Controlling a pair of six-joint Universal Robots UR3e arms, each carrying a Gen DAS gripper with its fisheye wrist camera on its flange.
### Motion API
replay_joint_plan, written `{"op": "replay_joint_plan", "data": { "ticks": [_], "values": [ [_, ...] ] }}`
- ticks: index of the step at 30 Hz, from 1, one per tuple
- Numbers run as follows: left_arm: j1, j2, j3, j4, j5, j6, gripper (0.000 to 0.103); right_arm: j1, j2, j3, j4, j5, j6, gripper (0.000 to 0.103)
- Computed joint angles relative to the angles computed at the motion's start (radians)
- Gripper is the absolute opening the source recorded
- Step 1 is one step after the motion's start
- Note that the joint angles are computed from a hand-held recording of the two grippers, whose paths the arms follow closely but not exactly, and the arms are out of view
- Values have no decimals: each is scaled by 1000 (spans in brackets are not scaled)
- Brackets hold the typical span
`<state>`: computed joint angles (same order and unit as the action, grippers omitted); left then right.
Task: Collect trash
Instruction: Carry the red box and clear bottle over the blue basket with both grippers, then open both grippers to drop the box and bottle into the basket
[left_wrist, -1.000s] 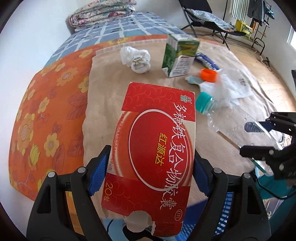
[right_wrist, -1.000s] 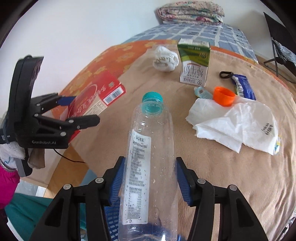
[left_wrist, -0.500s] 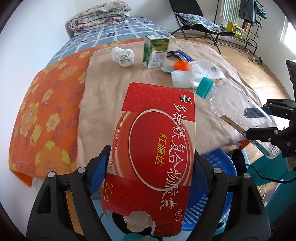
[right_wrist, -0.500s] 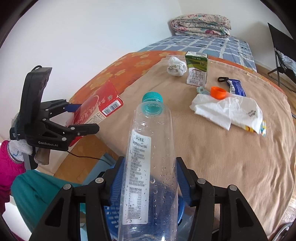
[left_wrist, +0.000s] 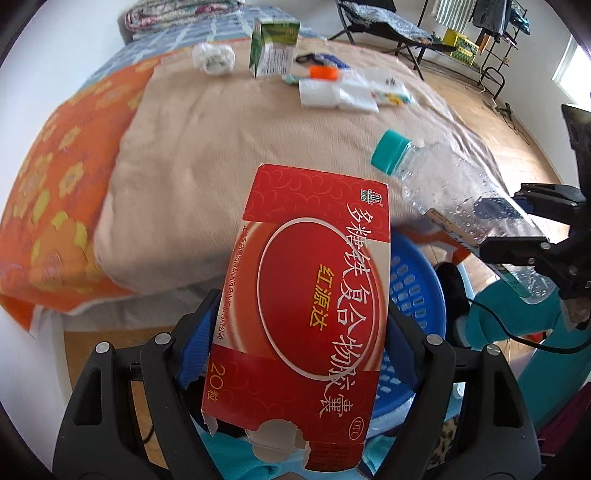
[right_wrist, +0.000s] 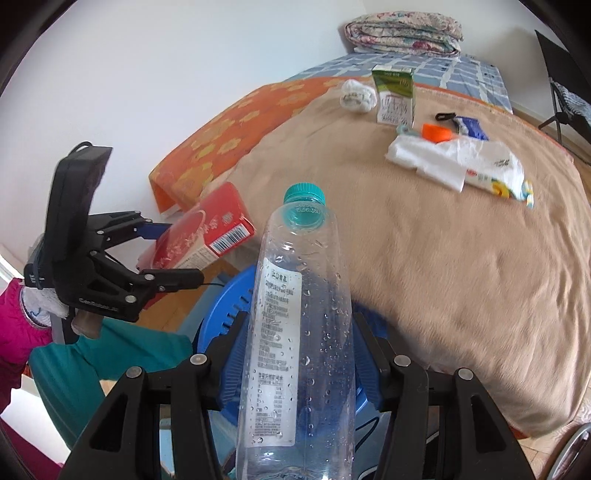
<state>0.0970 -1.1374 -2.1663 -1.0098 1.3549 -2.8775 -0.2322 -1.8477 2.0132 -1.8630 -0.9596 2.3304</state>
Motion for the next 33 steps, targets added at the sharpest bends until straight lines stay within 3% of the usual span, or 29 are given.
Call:
{"op": "replay_joint_plan", "data": {
  "ticks": [11, 22, 33],
  "values": [
    [-47, -26, -108, 24, 36, -22, 82, 14, -42, 107, 15, -63, -32, 56],
    [-80, -83, -160, 48, 60, -23, 83, 88, 62, 126, -65, -142, 45, 56],
    [-68, -95, -144, 38, 28, -31, 83, 87, 110, 95, -66, -136, 86, 57]
  ]
}}
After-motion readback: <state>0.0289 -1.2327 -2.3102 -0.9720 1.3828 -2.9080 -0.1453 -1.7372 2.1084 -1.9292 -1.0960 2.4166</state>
